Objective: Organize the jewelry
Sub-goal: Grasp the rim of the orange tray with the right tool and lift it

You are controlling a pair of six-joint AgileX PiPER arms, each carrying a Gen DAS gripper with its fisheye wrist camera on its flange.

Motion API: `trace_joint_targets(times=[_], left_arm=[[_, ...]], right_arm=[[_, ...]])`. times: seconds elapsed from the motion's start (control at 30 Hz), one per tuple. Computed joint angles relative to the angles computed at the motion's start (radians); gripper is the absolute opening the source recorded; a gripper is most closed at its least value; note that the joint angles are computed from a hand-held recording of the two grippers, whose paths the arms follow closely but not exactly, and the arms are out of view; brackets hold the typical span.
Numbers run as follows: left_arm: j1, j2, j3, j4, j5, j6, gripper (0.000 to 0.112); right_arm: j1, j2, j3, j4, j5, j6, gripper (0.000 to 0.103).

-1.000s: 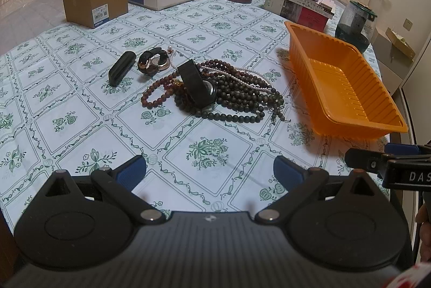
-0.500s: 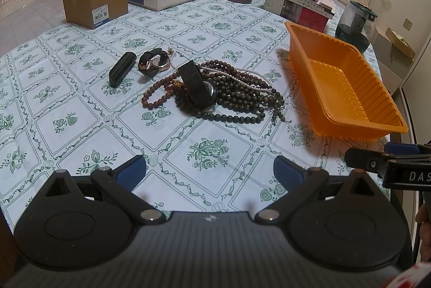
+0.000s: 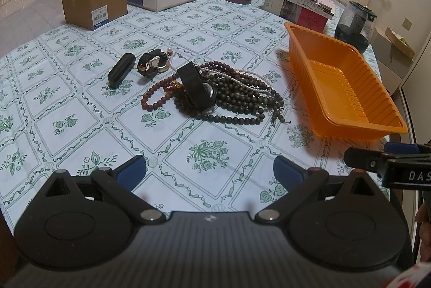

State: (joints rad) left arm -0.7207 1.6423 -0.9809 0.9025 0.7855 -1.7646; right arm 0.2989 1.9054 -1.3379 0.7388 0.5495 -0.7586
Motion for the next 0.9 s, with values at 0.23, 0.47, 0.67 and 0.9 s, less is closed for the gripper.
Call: trace_joint_targets(times=[0.23,0.47,0.67,0.9], left_arm=[[0.035,-0.028,0.023,0.029,-0.070,-0.041,0.097],[0.081,-0.021,0.013,0.063,-0.108,-0.053,0.097],[0.105,-0.010,0.012,0.118,-0.147,-0.109,0.097],[0.125,-0.006,0.029,0.206,-0.188,-0.223,0.097]], right_arm=[[-0.014,-0.018,0.017,0.075,-0.038,-0.024,0.103],[-0.080,-0.063,0.072,0.366,-0.138,-0.224,0.102],[-0.150,-0.042,0.039,0.491,-0.171,-0.299,0.089],[-0.205,0.052,-0.056,0.373,-0.192,-0.105,0.076]])
